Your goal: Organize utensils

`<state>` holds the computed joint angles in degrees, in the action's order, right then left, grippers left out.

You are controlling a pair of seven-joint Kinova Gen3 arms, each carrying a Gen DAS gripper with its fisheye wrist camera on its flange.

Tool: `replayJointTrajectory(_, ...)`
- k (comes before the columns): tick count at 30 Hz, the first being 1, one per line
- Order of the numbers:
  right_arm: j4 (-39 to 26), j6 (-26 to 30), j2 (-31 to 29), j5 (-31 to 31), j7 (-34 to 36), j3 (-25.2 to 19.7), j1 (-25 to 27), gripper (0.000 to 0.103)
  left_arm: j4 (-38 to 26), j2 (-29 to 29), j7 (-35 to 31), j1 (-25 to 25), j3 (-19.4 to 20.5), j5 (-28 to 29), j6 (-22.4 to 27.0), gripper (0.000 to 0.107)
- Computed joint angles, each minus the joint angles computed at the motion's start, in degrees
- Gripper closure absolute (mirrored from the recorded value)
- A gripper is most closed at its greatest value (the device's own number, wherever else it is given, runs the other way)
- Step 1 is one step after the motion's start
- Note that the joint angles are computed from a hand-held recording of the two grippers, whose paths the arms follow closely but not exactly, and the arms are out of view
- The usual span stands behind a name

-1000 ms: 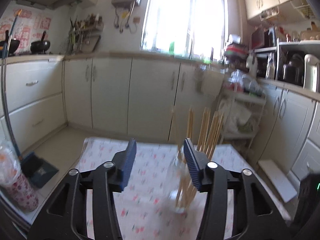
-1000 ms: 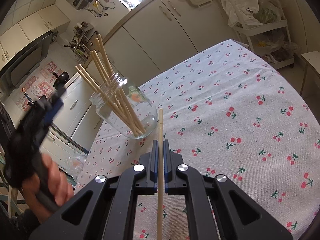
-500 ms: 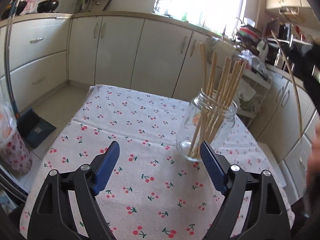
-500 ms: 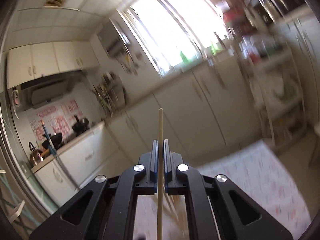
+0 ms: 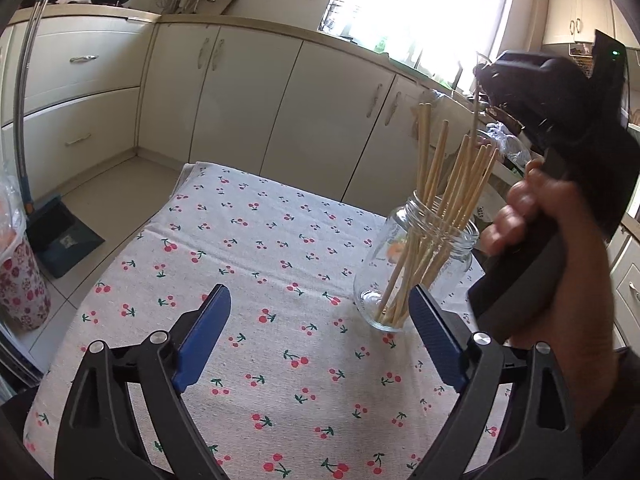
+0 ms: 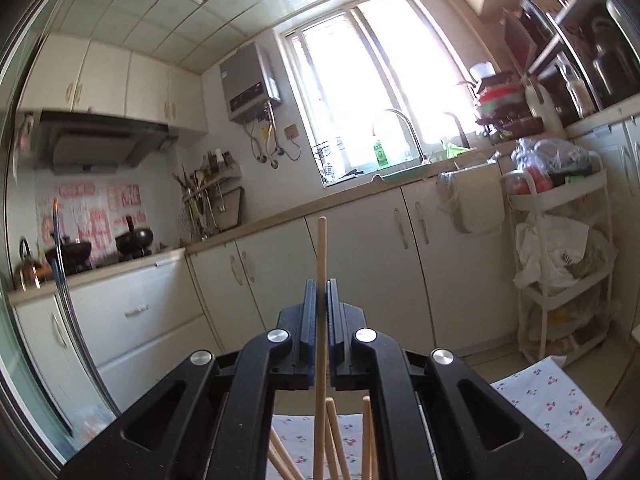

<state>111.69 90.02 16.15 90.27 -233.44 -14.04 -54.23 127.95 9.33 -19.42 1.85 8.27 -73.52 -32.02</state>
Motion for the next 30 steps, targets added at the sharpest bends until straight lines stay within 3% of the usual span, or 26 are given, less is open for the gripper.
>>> replayJointTrajectory(12,-0.56,2.37,4.54,-0.67,6.9,1.18,-2.09,0.097,-0.73,0.36,1.85,0.1,-0.03,-1.9,0.19,0.019)
replayJointTrajectory(24,1.91,1.58,3.72,-7.5,7.73,-1.16,-5.86,0.097,-1.2,0.33,2.83,0.77,0.33,-1.93,2.26,0.016)
replayJointTrajectory(25,2.07,1.14,3.26,-8.31,7.67,-1.52,-6.15,0.096,-1.29,0.31,3.1,0.84,0.41,-2.04,2.61,0.016)
replayJointTrajectory(28,2.11,0.86,1.94,-11.54,7.04,-2.62,-7.42,0.07,-1.37,0.14,3.18,1.14,0.57,-1.74,3.67,0.014)
replayJointTrajectory(30,2.09,1.14,0.82,-13.95,5.63,-3.35,-8.5,0.068,-1.49,-0.04,3.74,1.29,0.79,-1.99,4.56,0.013)
